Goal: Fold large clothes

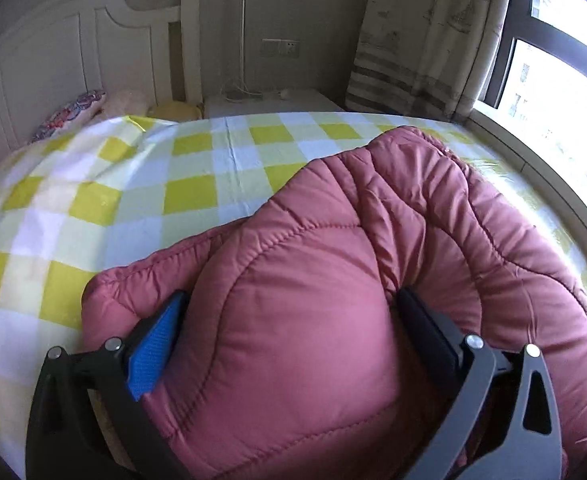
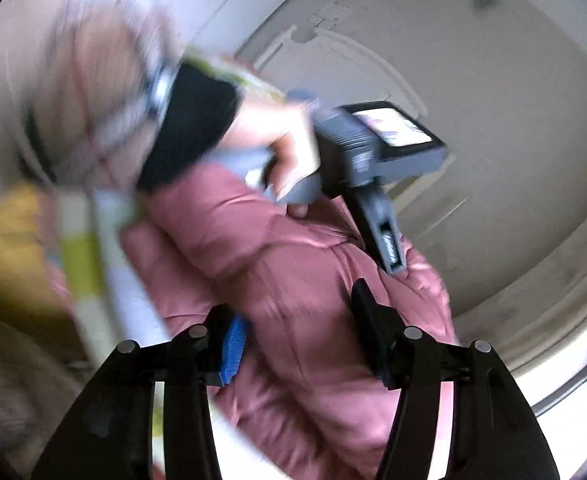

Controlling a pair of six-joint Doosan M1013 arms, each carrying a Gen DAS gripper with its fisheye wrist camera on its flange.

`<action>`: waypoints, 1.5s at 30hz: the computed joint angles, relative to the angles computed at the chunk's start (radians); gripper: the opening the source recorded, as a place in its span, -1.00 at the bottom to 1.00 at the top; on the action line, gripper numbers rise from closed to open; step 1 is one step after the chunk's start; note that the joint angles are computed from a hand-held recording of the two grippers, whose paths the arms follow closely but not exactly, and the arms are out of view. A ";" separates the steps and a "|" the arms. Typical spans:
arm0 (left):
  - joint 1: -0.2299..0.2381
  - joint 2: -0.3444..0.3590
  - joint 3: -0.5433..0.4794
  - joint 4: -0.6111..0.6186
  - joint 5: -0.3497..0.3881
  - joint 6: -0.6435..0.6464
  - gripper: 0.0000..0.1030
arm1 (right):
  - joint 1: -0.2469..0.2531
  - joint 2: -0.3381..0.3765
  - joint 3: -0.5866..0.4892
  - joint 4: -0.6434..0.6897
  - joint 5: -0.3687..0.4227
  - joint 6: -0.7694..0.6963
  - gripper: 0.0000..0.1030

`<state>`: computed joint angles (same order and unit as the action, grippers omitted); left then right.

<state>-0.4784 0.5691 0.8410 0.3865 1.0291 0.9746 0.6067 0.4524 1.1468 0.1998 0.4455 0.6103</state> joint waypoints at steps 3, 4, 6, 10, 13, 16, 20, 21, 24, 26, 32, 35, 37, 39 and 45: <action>0.002 -0.007 0.005 -0.021 -0.005 -0.013 0.96 | -0.065 0.000 -0.067 0.305 0.166 -0.053 0.09; 0.002 -0.009 0.000 -0.023 -0.001 -0.012 0.96 | -0.085 -0.010 -0.068 0.387 0.167 -0.044 0.10; -0.001 -0.018 0.015 -0.017 -0.017 -0.018 0.96 | -0.116 -0.007 -0.122 0.466 0.258 -0.059 0.11; 0.009 -0.007 0.007 -0.024 -0.025 -0.008 0.96 | -0.165 -0.047 -0.092 0.695 0.314 -0.207 0.14; 0.005 -0.012 0.016 -0.015 -0.028 -0.012 0.96 | -0.192 -0.043 -0.099 0.821 0.265 -0.112 0.14; -0.001 -0.013 0.019 0.011 -0.027 -0.020 0.96 | -0.157 0.016 -0.173 0.536 0.290 0.129 0.14; -0.008 -0.013 -0.002 0.021 0.002 0.006 0.96 | -0.065 0.069 -0.133 0.054 0.286 0.169 0.18; -0.018 0.000 -0.038 0.058 0.062 0.008 0.96 | -0.056 0.053 -0.088 0.017 0.210 0.190 0.18; -0.063 0.061 -0.202 0.188 0.312 0.013 0.96 | -0.056 0.049 -0.085 0.023 0.213 0.211 0.18; -0.095 0.065 -0.250 0.274 0.365 -0.059 0.96 | -0.058 0.051 -0.082 0.047 0.213 0.204 0.18; -0.125 0.003 -0.135 0.277 0.236 -0.245 0.96 | -0.045 0.049 -0.049 0.027 0.159 0.207 0.18; -0.114 0.005 -0.022 0.333 0.199 -0.269 0.96 | -0.052 0.032 -0.017 0.157 0.149 0.078 0.18; -0.095 -0.066 0.120 0.336 0.024 -0.402 0.96 | -0.073 0.039 -0.056 0.225 0.257 0.041 0.17; -0.085 -0.086 0.136 0.297 0.012 -0.455 0.96 | -0.112 0.055 -0.115 0.368 0.378 -0.005 0.16; -0.070 -0.106 0.176 0.246 -0.057 -0.462 0.96 | -0.169 0.107 -0.264 0.472 0.280 0.157 0.15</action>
<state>-0.5480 0.4631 1.0167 0.6329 0.9722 0.5127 0.4374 0.5598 0.8832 0.6718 0.7260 0.7669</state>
